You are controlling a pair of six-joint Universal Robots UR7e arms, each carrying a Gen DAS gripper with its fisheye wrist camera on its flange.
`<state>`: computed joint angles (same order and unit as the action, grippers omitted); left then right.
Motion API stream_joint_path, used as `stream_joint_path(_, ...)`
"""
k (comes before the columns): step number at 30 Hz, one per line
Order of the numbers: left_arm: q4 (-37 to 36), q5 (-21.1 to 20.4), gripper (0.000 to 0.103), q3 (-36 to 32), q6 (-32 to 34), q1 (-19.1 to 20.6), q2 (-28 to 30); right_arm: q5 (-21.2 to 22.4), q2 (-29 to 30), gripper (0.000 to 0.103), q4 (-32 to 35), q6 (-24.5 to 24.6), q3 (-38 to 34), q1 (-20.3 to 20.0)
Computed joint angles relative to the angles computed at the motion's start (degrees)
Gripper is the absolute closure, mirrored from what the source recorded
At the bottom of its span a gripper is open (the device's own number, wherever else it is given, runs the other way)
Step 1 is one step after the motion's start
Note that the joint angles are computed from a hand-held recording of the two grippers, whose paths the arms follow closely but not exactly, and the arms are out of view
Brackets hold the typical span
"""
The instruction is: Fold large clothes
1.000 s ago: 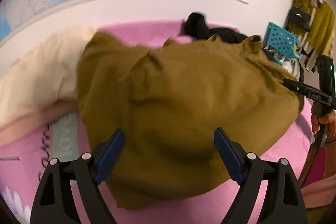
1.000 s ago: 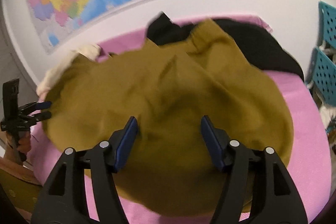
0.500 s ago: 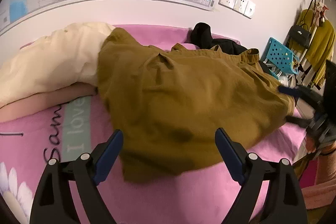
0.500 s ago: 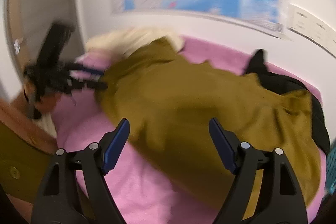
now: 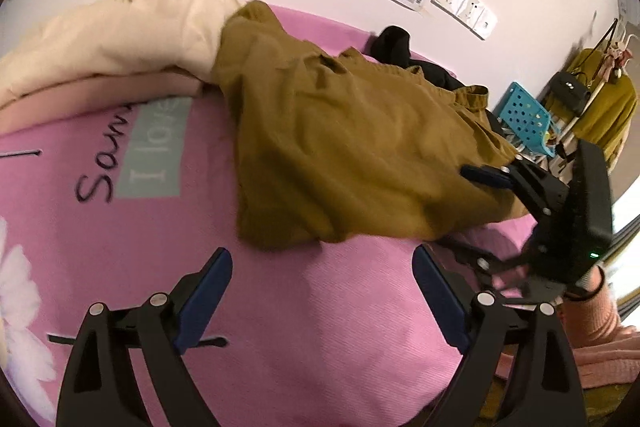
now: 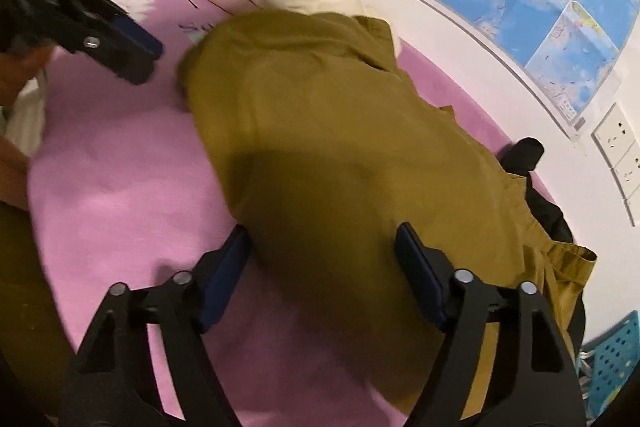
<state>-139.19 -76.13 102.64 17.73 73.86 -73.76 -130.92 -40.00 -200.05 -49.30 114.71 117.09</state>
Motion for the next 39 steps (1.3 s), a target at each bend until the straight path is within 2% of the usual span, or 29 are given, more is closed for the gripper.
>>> stream_joint_path(2,0.6,-0.9,0.015,0.0,0.0,0.1,0.2,0.7,0.0,0.035,0.0,0.6,-0.3,-0.6)
stream_joint_path(4,1.5,-1.9,0.015,-0.2,-0.3,0.2,0.6,1.7,-0.6,0.048,0.6,1.7,-0.4,-0.9)
stream_joint_path(6,2.6,-2.9,0.015,-0.6,-0.8,0.3,1.0,4.3,-2.9,0.059,3.7,5.6,-0.2,-1.2)
stream_joint_path(7,3.3,-3.6,0.015,-0.7,-1.1,0.5,1.2,5.1,-3.5,0.06,4.5,6.8,-0.2,-1.3)
stream_joint_path(9,4.6,-6.7,0.015,-1.6,-1.4,1.0,1.7,8.4,-5.8,0.064,6.5,12.7,-0.1,-2.0)
stream_joint_path(15,6.3,-16.7,0.014,-6.8,-6.4,2.7,6.6,11.8,-7.7,0.066,7.3,17.8,-0.4,-2.6)
stream_joint_path(19,3.0,-23.2,0.012,-8.6,-10.6,4.3,8.6,12.5,-7.8,0.066,7.2,19.1,0.3,-2.8)
stream_joint_path(25,1.2,-26.7,0.012,-11.7,-16.8,5.9,11.6,14.9,-8.5,0.066,7.5,21.9,1.2,-3.7)
stream_joint_path(28,1.0,-25.2,0.012,-13.6,-17.3,5.4,13.4,16.6,-9.4,0.066,8.6,24.4,1.8,-4.2)
stream_joint_path(30,0.5,-23.8,0.013,-15.0,-17.6,5.1,14.6,17.9,-10.4,0.062,9.3,26.5,2.6,-4.4)
stream_joint_path(31,1.0,-22.7,0.016,-15.6,-17.5,4.8,15.0,19.1,-11.2,0.061,9.5,27.9,3.3,-4.7)
stream_joint_path(32,1.8,-20.4,0.02,-16.3,-17.6,4.2,15.5,20.3,-12.1,0.054,9.9,29.1,4.2,-4.9)
stream_joint_path(34,2.7,-15.9,0.034,-16.9,-17.1,3.2,16.1,25.4,-15.4,0.041,10.4,32.6,7.3,-5.9)
stream_joint_path(35,2.6,-14.0,0.036,-16.6,-15.7,2.8,16.0,29.9,-18.0,0.03,10.0,35.0,10.0,-7.0)
stream_joint_path(36,2.4,-13.1,0.038,-16.2,-14.7,2.5,15.8,32.4,-20.0,0.023,9.6,36.9,12.3,-7.7)
stream_joint_path(37,2.4,-12.4,0.042,-16.0,-14.2,2.3,15.6,34.8,-22.6,0.024,8.9,39.4,15.3,-8.6)
stream_joint_path(39,2.8,-10.4,0.045,-15.8,-12.9,1.7,15.4,35.1,-25.5,0.022,6.2,43.1,19.6,-9.1)
